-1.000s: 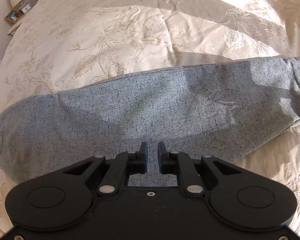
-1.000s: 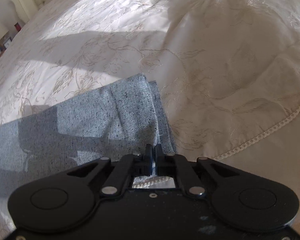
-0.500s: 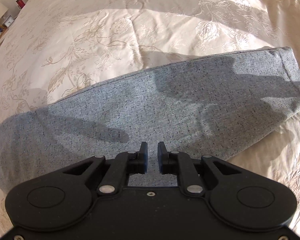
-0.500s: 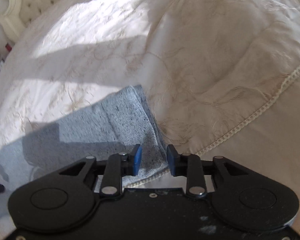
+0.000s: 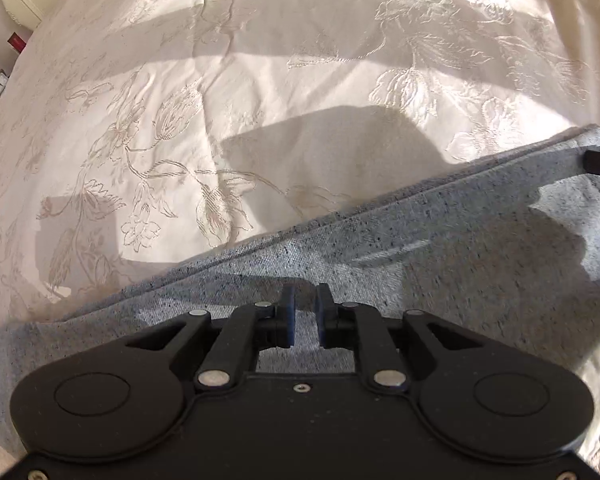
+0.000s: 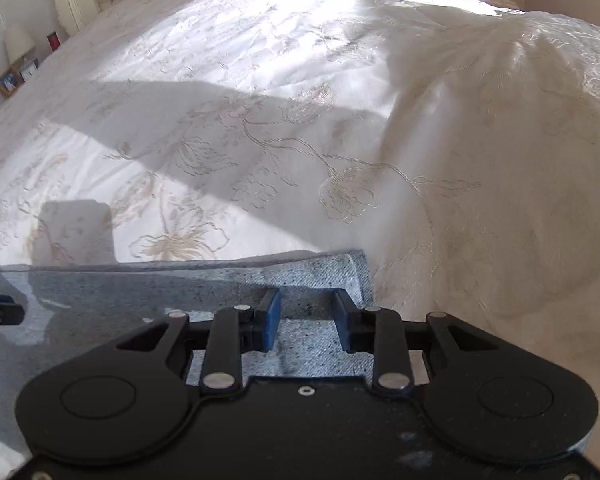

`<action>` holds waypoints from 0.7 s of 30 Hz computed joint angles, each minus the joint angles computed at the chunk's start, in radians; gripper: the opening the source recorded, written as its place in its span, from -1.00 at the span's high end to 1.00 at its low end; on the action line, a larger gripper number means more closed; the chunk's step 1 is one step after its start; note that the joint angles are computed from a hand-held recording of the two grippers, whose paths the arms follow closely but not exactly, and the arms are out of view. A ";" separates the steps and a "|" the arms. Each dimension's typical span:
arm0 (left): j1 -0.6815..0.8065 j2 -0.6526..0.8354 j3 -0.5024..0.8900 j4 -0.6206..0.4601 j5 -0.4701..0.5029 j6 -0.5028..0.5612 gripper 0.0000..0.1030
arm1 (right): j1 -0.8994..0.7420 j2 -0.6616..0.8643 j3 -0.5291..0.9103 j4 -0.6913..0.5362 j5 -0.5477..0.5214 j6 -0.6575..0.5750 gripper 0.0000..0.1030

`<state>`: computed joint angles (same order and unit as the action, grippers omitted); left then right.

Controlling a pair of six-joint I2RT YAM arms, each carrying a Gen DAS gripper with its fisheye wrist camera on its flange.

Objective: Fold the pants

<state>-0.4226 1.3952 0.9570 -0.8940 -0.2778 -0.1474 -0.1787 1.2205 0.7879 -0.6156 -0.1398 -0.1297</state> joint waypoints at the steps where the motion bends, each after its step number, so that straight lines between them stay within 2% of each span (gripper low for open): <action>1: 0.005 0.021 0.004 0.008 -0.007 0.000 0.60 | 0.014 0.033 -0.002 0.029 0.024 0.009 0.40; 4: 0.023 0.066 0.005 0.030 -0.012 0.004 0.60 | 0.006 0.034 -0.015 0.056 0.017 -0.009 0.40; 6: 0.023 0.078 -0.002 0.041 -0.012 0.011 0.61 | -0.033 -0.001 -0.018 0.026 -0.020 -0.019 0.40; 10: -0.006 0.071 -0.025 0.057 -0.038 0.024 0.69 | -0.262 -0.146 -0.027 -0.131 -0.216 0.029 0.37; 13: -0.012 0.060 -0.035 0.060 -0.041 0.020 0.72 | -0.487 -0.216 -0.020 -0.288 -0.329 0.009 0.32; 17: 0.013 0.081 0.002 0.037 -0.008 0.001 0.73 | -0.718 -0.247 -0.012 -0.461 -0.403 -0.130 0.21; 21: 0.044 0.075 0.018 0.013 0.040 -0.028 0.73 | -0.821 -0.235 -0.042 -0.529 -0.442 -0.205 0.19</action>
<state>-0.3789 1.4702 0.9749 -0.8807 -0.2377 -0.1754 -1.0001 0.9852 0.7460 -1.1450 -0.5820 -0.3344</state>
